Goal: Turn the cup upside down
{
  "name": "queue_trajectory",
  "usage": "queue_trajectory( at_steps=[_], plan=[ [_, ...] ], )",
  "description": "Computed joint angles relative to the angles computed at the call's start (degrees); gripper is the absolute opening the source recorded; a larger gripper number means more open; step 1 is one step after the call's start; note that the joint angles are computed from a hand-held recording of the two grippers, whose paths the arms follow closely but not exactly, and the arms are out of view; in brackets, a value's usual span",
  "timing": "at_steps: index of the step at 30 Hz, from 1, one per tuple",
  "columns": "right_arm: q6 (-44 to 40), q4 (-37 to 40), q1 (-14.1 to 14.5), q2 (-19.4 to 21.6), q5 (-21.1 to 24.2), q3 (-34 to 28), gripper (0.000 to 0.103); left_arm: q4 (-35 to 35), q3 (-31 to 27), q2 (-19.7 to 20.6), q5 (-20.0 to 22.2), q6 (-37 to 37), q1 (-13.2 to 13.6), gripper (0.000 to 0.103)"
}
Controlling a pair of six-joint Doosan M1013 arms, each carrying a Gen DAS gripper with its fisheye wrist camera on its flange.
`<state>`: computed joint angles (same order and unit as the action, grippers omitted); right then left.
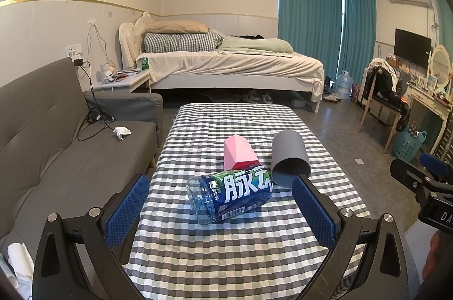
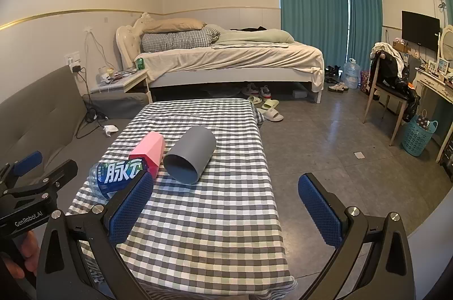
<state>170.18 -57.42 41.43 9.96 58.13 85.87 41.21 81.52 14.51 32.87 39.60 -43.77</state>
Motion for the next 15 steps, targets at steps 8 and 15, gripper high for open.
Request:
queue_trajectory(
  at_steps=[8,15],
  plan=[
    [0.34,-0.16,-0.04,-0.15,-0.58,0.38,0.103,0.00,0.07,-0.08,-0.13,-0.40,0.13,0.103],
    [0.31,-0.01,-0.08,-0.14,-0.77,0.40,0.103,0.07,0.12,-0.10,-0.11,-0.50,0.12,0.103]
  ],
)
